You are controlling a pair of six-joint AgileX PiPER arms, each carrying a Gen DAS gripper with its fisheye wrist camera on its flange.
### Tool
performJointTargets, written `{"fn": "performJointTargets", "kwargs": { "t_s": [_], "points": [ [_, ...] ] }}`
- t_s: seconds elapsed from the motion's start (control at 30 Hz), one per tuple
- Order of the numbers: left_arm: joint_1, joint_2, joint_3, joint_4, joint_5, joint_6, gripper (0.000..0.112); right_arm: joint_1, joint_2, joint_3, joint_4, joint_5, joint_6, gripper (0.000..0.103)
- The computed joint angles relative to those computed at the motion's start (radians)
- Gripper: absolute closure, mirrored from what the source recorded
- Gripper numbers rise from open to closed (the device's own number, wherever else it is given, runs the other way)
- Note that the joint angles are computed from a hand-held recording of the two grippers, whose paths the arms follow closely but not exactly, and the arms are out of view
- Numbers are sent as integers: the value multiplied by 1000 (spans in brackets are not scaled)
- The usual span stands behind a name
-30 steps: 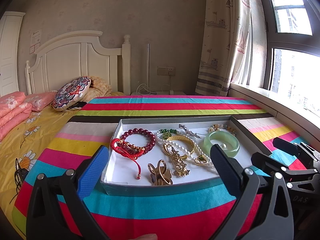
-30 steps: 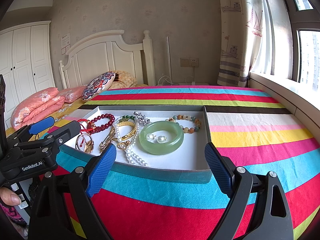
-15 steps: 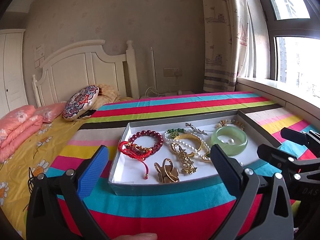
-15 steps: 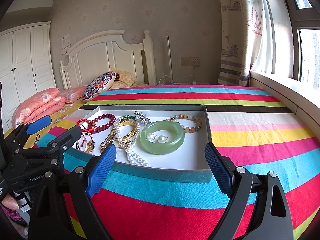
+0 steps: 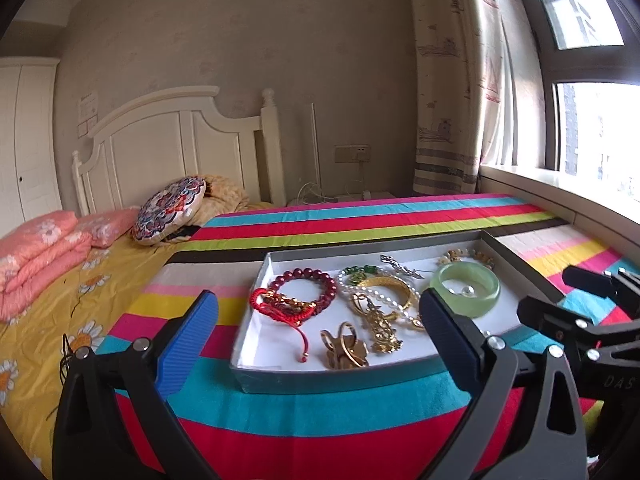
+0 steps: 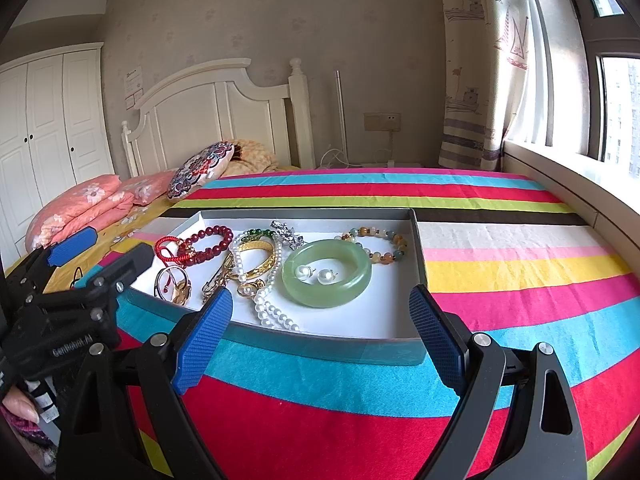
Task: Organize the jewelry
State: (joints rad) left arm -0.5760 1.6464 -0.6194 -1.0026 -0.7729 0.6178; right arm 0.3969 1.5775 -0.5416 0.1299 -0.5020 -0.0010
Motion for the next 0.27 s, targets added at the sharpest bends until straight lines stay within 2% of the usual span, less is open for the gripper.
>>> {"fn": "performJointTargets", "kwargs": {
  "t_s": [0.1, 0.2, 0.27],
  "points": [
    [48, -44, 6, 37, 104, -5, 12, 13, -2, 4, 26, -3, -15, 17],
    [72, -109, 31, -28, 183, 52, 12, 28, -5, 7, 58, 4, -44, 17],
    [110, -151, 43, -58, 274, 113, 12, 39, -15, -21, 108, 97, -106, 17]
  ]
}}
